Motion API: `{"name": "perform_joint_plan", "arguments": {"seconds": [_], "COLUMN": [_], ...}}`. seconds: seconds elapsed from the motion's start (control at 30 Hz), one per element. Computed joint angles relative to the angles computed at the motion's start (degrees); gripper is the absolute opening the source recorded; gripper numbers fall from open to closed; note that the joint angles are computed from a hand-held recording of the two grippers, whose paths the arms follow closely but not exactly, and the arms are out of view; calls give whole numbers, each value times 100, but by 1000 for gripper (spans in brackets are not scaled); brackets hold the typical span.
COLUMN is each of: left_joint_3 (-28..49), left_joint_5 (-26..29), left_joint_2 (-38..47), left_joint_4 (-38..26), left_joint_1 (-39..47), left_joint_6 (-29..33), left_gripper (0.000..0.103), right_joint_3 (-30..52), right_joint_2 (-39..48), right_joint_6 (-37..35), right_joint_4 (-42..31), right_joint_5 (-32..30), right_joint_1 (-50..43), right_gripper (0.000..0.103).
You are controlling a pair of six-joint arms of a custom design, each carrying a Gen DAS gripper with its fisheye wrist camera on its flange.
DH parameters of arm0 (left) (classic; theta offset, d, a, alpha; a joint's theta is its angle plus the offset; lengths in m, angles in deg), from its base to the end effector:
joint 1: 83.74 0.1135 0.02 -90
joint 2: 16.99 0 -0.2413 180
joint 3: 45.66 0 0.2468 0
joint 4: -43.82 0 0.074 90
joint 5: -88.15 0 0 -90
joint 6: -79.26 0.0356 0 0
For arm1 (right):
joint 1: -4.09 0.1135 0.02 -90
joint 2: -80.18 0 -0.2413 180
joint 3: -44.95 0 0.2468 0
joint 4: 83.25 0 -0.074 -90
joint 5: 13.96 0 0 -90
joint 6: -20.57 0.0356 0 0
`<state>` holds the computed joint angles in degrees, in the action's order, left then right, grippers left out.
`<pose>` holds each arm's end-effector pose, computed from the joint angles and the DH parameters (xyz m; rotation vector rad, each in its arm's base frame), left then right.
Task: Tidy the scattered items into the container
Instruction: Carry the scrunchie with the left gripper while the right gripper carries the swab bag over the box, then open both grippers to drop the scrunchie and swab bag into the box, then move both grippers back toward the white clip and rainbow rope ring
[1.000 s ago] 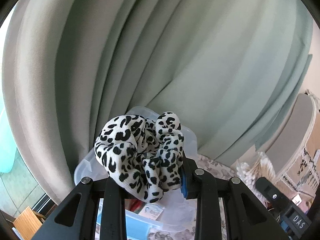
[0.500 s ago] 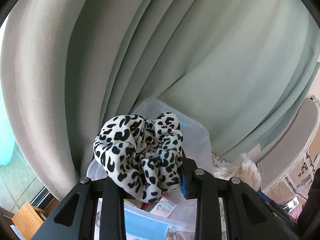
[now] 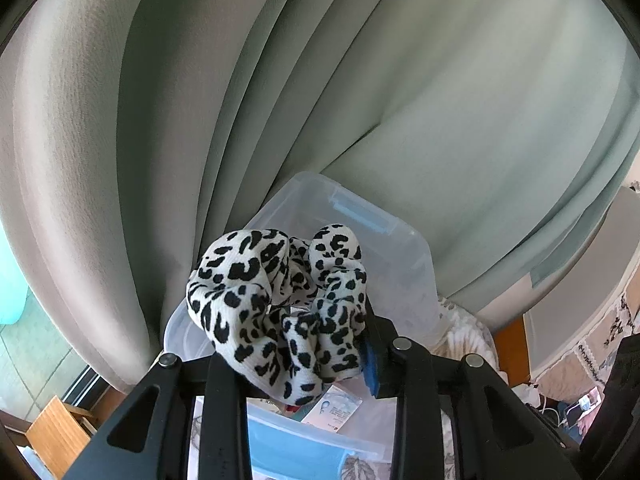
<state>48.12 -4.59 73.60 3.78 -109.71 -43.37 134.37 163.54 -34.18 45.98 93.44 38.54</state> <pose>0.3213 -0.1546 0.3028 -0.1584 2.2559 -0.5064 0.2652 0.1690 0.3033 0.1640 2.3153 0.2613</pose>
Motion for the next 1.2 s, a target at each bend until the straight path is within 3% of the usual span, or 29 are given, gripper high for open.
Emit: {"name": "perform_joint_plan", "arguments": {"seconds": [0.2, 0.27, 0.67, 0.83, 0.93, 1.2], "left_joint_3": [-84, -72, 6, -12, 14, 118], "left_joint_5": [1, -11, 3, -94, -179, -570], "left_joint_2": [170, 171, 56, -36, -67, -116], "left_joint_4": [175, 138, -107, -182, -275, -441], "left_joint_1": [0, 2, 33, -34, -88, -334], "left_joint_6": [7, -2, -111, -106, -139, -241], "left_gripper": [47, 56, 72, 81, 84, 85], "right_joint_3": [30, 39, 16, -78, -172, -505], "right_joint_2": [105, 121, 14, -123, -240, -687], "right_joint_6": [-41, -62, -15, 81, 149, 296], "right_joint_4": [-2, -7, -73, -79, -81, -55], "right_joint_5": [-78, -98, -42, 20, 66, 131], "right_joint_1": [0, -4, 44, 27, 4, -97], "right_gripper": [54, 54, 54, 61, 70, 89]}}
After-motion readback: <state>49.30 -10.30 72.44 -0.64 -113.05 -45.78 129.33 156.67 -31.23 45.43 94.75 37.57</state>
